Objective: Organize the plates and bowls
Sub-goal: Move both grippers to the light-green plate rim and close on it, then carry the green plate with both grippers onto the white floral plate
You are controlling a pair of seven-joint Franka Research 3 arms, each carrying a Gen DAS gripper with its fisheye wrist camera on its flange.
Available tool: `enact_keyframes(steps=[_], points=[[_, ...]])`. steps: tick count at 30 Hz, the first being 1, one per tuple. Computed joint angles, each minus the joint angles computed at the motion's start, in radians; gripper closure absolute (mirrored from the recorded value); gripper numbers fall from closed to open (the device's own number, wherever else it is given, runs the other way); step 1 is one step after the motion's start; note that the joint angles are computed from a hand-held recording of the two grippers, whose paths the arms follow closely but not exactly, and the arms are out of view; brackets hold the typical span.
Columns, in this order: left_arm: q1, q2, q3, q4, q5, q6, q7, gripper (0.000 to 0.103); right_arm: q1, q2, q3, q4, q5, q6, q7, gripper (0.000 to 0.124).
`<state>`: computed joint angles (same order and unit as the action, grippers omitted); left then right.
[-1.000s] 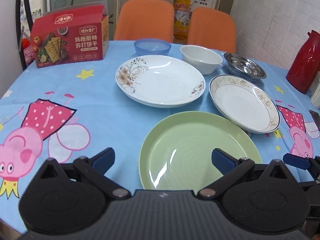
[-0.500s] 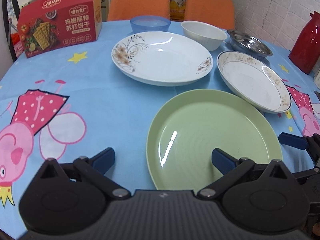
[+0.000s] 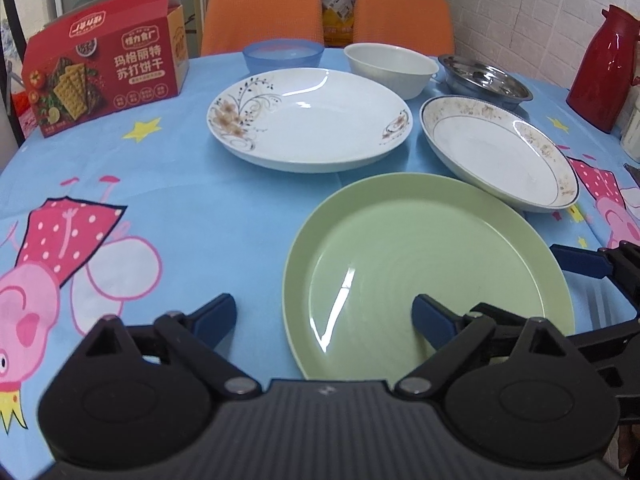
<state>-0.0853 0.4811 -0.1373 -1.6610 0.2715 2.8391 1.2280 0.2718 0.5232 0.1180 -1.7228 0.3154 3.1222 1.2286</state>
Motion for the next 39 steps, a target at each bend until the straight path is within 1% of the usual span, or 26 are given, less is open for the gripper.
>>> enact_keyframes(steps=[1,2,3,4,5,6,7,8,11,13,15,17,19,21,23,27,29,30,31,32,33,34,35,36,37,39], points=[[0.004,-0.004,-0.005,-0.011,-0.003,0.019,0.003,0.028,-0.02,0.002,0.025,-0.004,-0.008,0.015,-0.005,0.021],[0.007,-0.009,-0.011,-0.02,-0.005,0.035,0.008,0.034,-0.041,0.002,0.059,-0.005,0.034,0.028,-0.061,0.021],[-0.001,-0.01,-0.006,-0.021,0.002,0.04,0.003,0.04,-0.038,0.004,0.058,-0.009,0.02,0.042,-0.047,0.021],[-0.015,-0.008,0.009,-0.015,0.01,0.035,-0.018,0.04,-0.004,0.004,0.022,-0.007,0.014,0.046,-0.021,0.021],[-0.012,-0.007,0.006,-0.013,0.005,0.034,-0.024,0.041,0.015,0.003,0.001,-0.009,0.015,0.05,-0.005,0.021],[-0.009,-0.008,0.004,-0.012,0.001,0.03,-0.028,0.047,0.026,0.004,-0.011,-0.007,0.018,0.05,0.011,0.021],[-0.006,-0.011,0.0,-0.011,-0.007,0.019,-0.033,0.052,0.059,0.001,-0.049,-0.008,0.015,0.049,0.037,0.021],[0.004,-0.019,-0.008,-0.019,-0.02,0.018,-0.034,0.054,0.066,-0.005,-0.057,-0.011,0.008,0.045,0.058,0.021],[0.007,-0.065,0.012,-0.076,-0.014,0.055,-0.068,0.054,0.01,-0.021,0.026,-0.025,0.03,0.062,0.042,0.021],[0.003,-0.1,0.041,-0.115,0.004,0.067,-0.115,0.054,0.012,-0.021,0.046,-0.027,0.019,0.088,0.028,0.021],[-0.01,-0.131,0.082,-0.148,0.047,0.069,-0.178,0.054,-0.016,-0.007,0.1,-0.007,0.01,0.094,0.003,0.021],[-0.021,-0.152,0.117,-0.171,0.101,0.06,-0.243,0.054,-0.064,0.026,0.183,0.033,0.005,0.081,-0.036,0.021],[-0.014,-0.164,0.126,-0.185,0.141,0.049,-0.281,0.054,-0.078,0.056,0.222,0.071,0.008,0.056,-0.063,0.021],[0.005,-0.161,0.117,-0.186,0.155,0.044,-0.291,0.054,-0.062,0.072,0.217,0.096,0.019,0.036,-0.074,0.021],[0.026,-0.144,0.096,-0.17,0.142,0.038,-0.283,0.054,-0.025,0.08,0.178,0.116,0.029,0.014,-0.065,0.021],[0.036,-0.099,0.081,-0.117,0.138,0.022,-0.266,0.055,0.04,0.092,0.094,0.149,0.032,-0.022,-0.032,0.021],[0.038,-0.083,0.077,-0.106,0.136,0.031,-0.257,0.054,0.039,0.103,0.092,0.162,0.035,-0.039,-0.034,0.021],[0.041,-0.08,0.076,-0.109,0.132,0.047,-0.256,0.051,0.038,0.104,0.095,0.158,0.031,-0.029,-0.048,0.021],[0.053,-0.079,0.063,-0.112,0.118,0.053,-0.238,0.041,0.054,0.102,0.076,0.154,0.022,-0.024,-0.048,0.021],[0.081,-0.077,0.03,-0.114,0.08,0.058,-0.196,0.033,0.042,0.1,0.092,0.146,0.021,-0.02,-0.064,0.021],[0.089,-0.08,0.025,-0.123,0.062,0.078,-0.188,0.018,0.001,0.099,0.142,0.139,0.03,-0.02,-0.104,0.021],[0.101,-0.086,0.017,-0.135,0.043,0.108,-0.176,0.016,-0.041,0.097,0.19,0.135,0.048,-0.03,-0.135,0.021],[0.106,-0.093,0.016,-0.142,0.033,0.134,-0.167,0.016,-0.068,0.092,0.218,0.133,0.071,-0.04,-0.151,0.021],[0.098,-0.098,0.034,-0.142,0.038,0.161,-0.175,0.015,-0.1,0.087,0.25,0.133,0.102,-0.039,-0.17,0.021],[0.086,-0.098,0.055,-0.133,0.047,0.185,-0.189,0.011,-0.126,0.084,0.277,0.136,0.13,-0.018,-0.192,0.021],[0.079,-0.079,0.075,-0.086,0.052,0.204,-0.2,0.009,-0.122,0.088,0.263,0.166,0.144,0.018,-0.208,0.021]])
